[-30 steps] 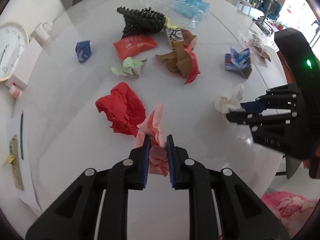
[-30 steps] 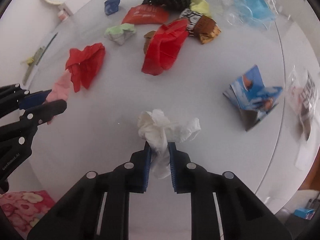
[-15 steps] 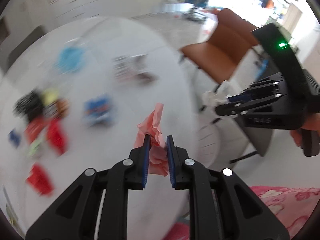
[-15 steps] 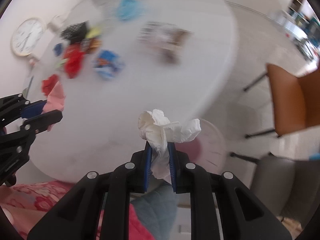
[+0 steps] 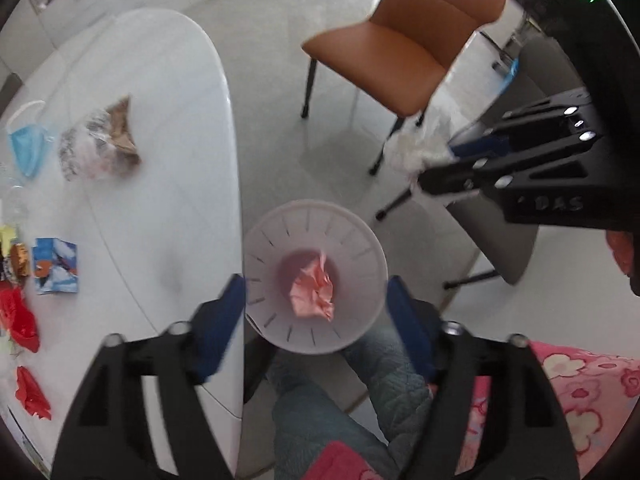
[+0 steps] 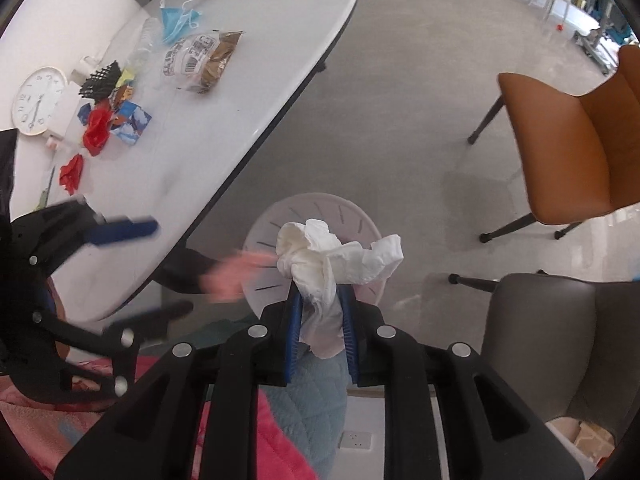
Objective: Collect trash
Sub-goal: 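Carry both papers over the wastebasket and open both tools to drop them, then grasp the red crumpled paper with the left tool while the right tool grasps the juice box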
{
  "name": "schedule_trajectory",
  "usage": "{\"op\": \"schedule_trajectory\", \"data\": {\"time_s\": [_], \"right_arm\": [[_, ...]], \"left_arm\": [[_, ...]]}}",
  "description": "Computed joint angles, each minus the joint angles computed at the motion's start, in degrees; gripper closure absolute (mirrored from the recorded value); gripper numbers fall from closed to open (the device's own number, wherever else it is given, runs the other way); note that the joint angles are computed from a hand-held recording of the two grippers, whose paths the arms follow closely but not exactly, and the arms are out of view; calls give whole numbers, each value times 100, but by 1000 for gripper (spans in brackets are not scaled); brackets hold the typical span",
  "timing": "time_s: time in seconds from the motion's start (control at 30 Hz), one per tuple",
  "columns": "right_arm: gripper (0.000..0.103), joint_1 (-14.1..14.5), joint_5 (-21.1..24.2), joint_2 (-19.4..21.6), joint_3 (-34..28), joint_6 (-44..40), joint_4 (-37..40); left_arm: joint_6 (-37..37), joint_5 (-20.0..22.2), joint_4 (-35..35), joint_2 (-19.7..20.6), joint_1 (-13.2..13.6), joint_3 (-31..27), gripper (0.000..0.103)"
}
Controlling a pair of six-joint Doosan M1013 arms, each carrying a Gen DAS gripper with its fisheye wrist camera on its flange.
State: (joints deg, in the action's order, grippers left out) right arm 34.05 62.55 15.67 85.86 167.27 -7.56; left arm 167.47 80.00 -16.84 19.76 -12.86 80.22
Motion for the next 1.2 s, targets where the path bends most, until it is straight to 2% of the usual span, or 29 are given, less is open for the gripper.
{"op": "schedule_trajectory", "data": {"time_s": [0.17, 0.33, 0.37, 0.4, 0.47, 0.5, 0.57, 0.7, 0.8, 0.93, 1.1, 1.2], "right_arm": [[81, -66, -316, 79, -34, -572, 198], [77, -87, -402, 301, -245, -1053, 363], [68, -91, -388, 345, -294, -1143, 408], [48, -96, -379, 384, -333, -1222, 460], [23, -70, -223, 488, -485, -1215, 381], [16, -64, -205, 507, -525, -1202, 338], [11, -63, -210, 536, -609, -1142, 255], [5, -84, -218, 590, -821, -981, -34], [3, -111, -199, 727, -1127, -1174, -211], [2, -168, -175, 1087, -1739, -1858, -306], [2, -256, -41, 1627, -2569, -2799, -188], [2, -325, 187, 2061, -3236, -3464, -112]], "left_arm": [[-396, -97, -83, 12, 125, -234, 18], [-733, -201, -133, 89, 257, -526, 17], [-797, -221, -152, 98, 286, -574, 16], [-880, -230, -167, 101, 294, -619, 15], [-1060, -229, -261, 146, 384, -768, 13], [-1115, -228, -291, 172, 422, -837, 13], [-1258, -280, -337, 261, 546, -1021, 11], [-1623, -461, -268, 439, 711, -1344, 10], [-1906, -577, -174, 612, 861, -1629, 10], [-2302, -732, -111, 867, 1050, -2005, 10], [-2932, -708, 30, 1256, 1250, -2597, 10], [-3275, -771, 210, 1436, 1338, -2836, 10]]}}
